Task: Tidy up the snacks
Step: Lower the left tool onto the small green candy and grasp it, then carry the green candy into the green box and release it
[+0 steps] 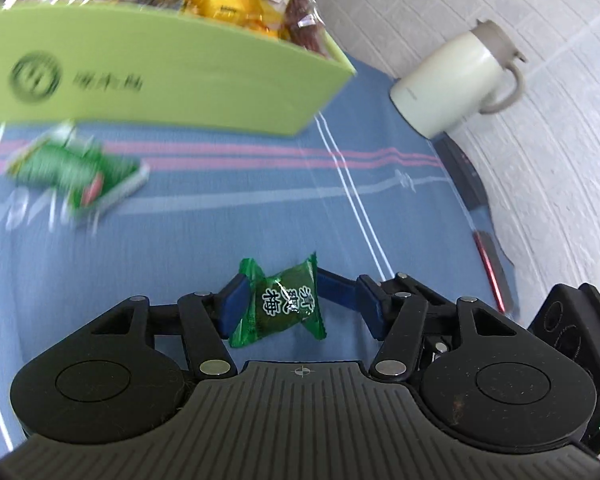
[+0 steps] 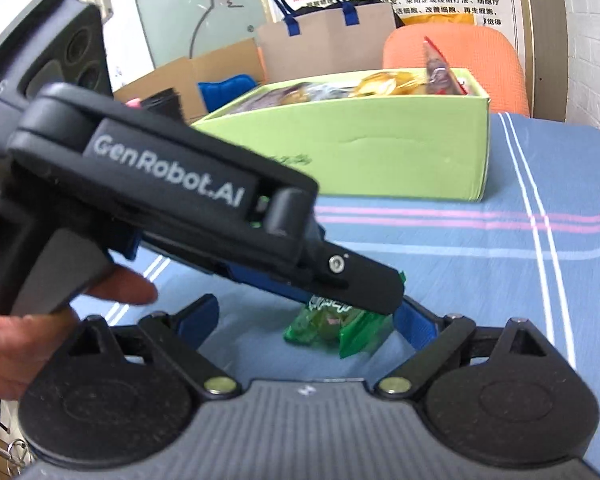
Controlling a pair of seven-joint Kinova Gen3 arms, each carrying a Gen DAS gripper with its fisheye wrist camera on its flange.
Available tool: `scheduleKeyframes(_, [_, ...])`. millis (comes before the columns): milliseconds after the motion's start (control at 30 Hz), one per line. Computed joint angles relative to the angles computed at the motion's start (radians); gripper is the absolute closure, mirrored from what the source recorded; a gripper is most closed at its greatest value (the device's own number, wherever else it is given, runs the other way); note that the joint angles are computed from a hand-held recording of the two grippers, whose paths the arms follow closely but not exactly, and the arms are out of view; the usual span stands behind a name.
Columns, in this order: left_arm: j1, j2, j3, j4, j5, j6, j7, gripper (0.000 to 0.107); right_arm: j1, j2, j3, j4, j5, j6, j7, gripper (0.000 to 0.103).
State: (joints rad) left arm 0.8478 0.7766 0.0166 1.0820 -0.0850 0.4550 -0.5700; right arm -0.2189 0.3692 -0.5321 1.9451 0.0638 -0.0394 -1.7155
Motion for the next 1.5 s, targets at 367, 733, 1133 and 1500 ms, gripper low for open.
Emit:
scheduleKeyframes(367, [0.123, -0.081, -0.140, 0.167, -0.075, -0.081, 0.210, 0.071, -0.508, -0.139, 0.481, 0.163, -0.416, -0.105, 0.231, 0.010])
scheduleKeyframes(733, [0.108, -0.020, -0.089, 0.058, -0.128, 0.016, 0.178, 0.082, -0.843, -0.098, 0.846, 0.121, -0.549, -0.059, 0.352, 0.049])
scheduleKeyframes(1133, [0.164, -0.085, -0.221, 0.065, -0.261, -0.032, 0.286, 0.090, -0.695, -0.100, 0.723, -0.042, -0.505, -0.047, 0.465, 0.041])
scheduleKeyframes(1500, [-0.035, 0.045, -0.123, -0.330, -0.289, 0.233, 0.124, 0.092, -0.261, 0.177, 0.315, -0.533, -0.185, 0.123, 0.357, 0.031])
